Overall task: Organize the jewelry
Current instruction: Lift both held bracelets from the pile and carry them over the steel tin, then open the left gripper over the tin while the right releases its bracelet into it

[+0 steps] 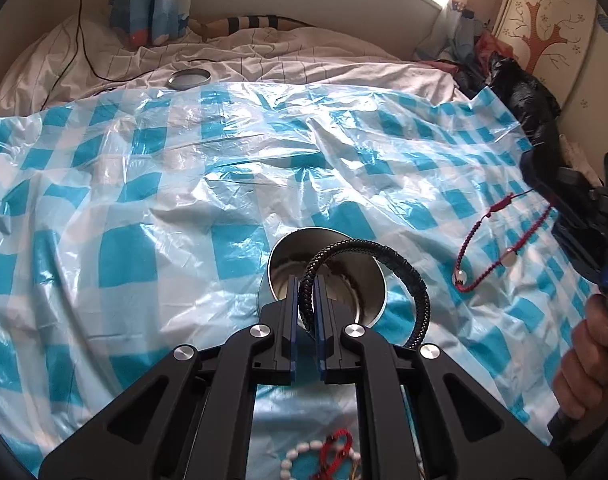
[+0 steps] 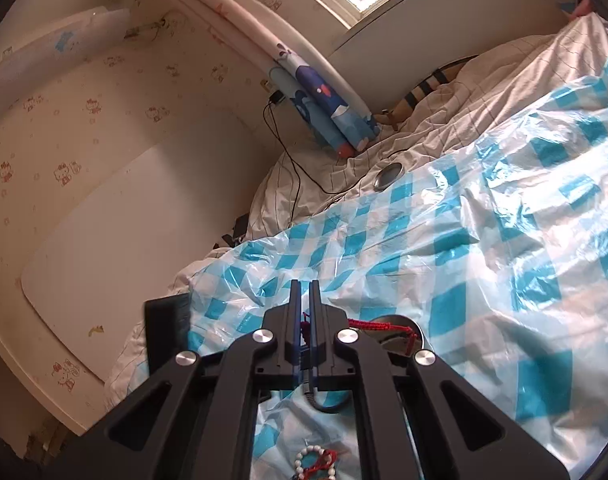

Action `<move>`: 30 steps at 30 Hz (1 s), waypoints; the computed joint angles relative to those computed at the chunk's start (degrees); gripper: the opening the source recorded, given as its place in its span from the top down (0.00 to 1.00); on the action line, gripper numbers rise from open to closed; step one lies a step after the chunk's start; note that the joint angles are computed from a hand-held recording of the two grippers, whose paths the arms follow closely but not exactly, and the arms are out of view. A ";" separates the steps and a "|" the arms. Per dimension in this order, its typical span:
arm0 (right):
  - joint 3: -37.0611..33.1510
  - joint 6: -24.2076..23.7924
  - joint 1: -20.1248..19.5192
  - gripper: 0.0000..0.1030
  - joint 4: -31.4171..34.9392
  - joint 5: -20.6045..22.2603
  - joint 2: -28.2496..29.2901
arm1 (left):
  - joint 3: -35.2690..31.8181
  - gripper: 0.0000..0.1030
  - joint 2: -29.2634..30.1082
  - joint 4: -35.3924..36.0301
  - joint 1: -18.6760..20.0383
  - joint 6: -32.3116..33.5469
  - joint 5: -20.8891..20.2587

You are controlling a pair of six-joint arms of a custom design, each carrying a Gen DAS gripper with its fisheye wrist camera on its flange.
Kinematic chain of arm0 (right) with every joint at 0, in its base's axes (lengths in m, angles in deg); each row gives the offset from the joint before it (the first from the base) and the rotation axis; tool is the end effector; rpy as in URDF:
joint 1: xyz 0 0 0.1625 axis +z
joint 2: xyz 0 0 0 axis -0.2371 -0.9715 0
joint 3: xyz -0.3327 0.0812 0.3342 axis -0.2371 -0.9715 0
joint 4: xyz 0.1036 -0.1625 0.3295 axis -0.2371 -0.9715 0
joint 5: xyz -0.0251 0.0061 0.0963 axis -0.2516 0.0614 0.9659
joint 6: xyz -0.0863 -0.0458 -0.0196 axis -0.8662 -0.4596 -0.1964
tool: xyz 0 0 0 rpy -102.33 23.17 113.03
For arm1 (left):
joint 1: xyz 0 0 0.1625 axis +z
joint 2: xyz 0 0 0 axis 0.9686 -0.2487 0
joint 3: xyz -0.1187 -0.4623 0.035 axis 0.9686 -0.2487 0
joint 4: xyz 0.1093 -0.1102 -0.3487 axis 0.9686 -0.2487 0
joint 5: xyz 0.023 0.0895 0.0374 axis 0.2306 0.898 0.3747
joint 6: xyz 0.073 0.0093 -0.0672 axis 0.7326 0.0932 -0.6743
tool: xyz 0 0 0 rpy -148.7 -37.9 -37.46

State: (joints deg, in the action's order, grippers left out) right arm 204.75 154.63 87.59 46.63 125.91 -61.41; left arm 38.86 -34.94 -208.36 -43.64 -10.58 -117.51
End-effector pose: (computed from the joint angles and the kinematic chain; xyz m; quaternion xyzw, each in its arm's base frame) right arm 0.0879 -0.2592 0.3106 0.0298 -0.8393 0.5418 0.0324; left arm -0.3621 -0.4216 0.0214 0.4188 0.8925 -0.1074 0.1286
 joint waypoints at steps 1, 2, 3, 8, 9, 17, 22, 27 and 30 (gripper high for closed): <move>-0.44 -0.14 0.45 0.96 -0.06 0.39 0.73 | -0.65 0.94 0.61 0.38 0.19 0.02 0.28; -0.88 -0.21 0.85 0.96 -0.09 0.80 1.42 | -1.15 0.94 1.19 0.61 0.38 -0.10 0.63; -1.33 -0.31 1.08 0.96 -0.15 1.01 2.21 | -1.47 0.94 1.63 0.65 0.65 -0.24 0.65; -2.91 -0.63 2.12 0.96 -0.63 2.16 5.21 | -2.53 0.94 3.23 0.40 1.57 -0.36 1.05; -3.20 -0.76 2.23 0.96 -0.87 2.43 6.15 | -2.76 0.94 3.45 0.50 1.62 -0.38 1.07; -4.16 -0.94 2.02 0.96 -1.55 4.02 10.17 | -3.51 0.91 4.65 1.48 2.58 0.29 -0.16; -4.56 -0.75 2.15 0.96 -1.87 5.48 11.98 | -2.33 0.91 3.33 0.61 2.41 0.12 0.00; -8.04 1.88 5.53 0.88 1.26 16.46 19.53 | 1.31 0.91 -0.07 -0.32 1.95 -0.62 1.08; -7.23 3.12 5.29 0.60 -0.05 19.22 19.69 | 5.34 0.90 -2.91 -2.08 2.04 -2.40 0.88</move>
